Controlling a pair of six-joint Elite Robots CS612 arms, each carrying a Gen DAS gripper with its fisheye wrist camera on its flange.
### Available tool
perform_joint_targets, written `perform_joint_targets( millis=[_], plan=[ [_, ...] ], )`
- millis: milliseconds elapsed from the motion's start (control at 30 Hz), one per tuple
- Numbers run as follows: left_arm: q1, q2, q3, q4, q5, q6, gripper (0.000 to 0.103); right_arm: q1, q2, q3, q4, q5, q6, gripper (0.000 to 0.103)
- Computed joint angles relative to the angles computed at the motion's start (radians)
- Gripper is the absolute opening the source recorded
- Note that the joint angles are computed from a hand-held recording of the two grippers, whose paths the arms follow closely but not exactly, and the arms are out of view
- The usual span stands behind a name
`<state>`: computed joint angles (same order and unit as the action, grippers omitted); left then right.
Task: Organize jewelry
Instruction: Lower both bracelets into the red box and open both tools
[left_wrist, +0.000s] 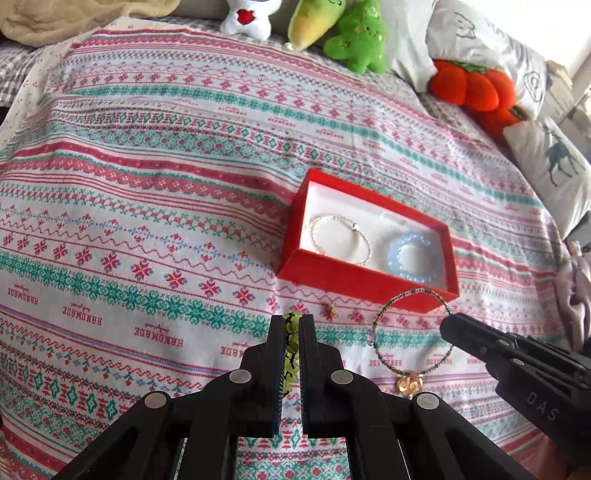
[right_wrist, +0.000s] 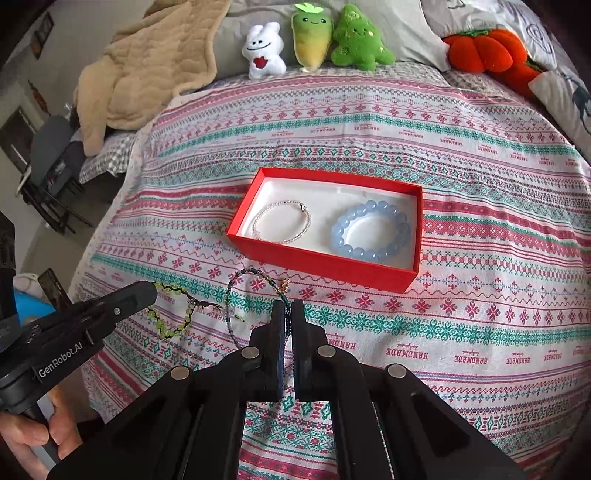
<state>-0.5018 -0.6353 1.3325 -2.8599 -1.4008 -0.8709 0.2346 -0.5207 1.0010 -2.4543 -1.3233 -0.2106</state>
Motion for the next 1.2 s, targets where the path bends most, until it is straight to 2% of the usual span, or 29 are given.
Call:
perform_joint_targets(
  millis=[200,333,567,700,833,1000,1200],
  plan=[
    [-0.003,0.015,-0.055,-0.007,0.008,0.026,0.001,-0.019,0.022,-0.049,0.006,0.000,0.055,0.003],
    [0.000,0.038,-0.125,-0.003,-0.019,0.056,0.001,-0.035,0.043,-0.092,0.023,0.025,0.109,0.003],
    [0.004,0.104,-0.275,0.008,-0.081,0.119,0.001,-0.055,0.071,-0.150,0.038,0.060,0.180,0.003],
    [0.010,0.148,-0.330,0.032,-0.095,0.124,0.001,-0.062,0.081,-0.168,0.034,0.049,0.212,0.003],
    [0.018,0.181,-0.342,0.069,-0.089,0.105,0.001,-0.064,0.092,-0.184,0.042,0.028,0.219,0.003],
    [0.030,0.195,-0.330,0.105,-0.079,0.058,0.001,-0.062,0.113,-0.216,0.063,0.024,0.219,0.003],
    [0.034,0.210,-0.340,0.066,-0.039,0.074,0.001,-0.054,0.147,-0.265,0.091,0.025,0.219,0.003]
  ],
)
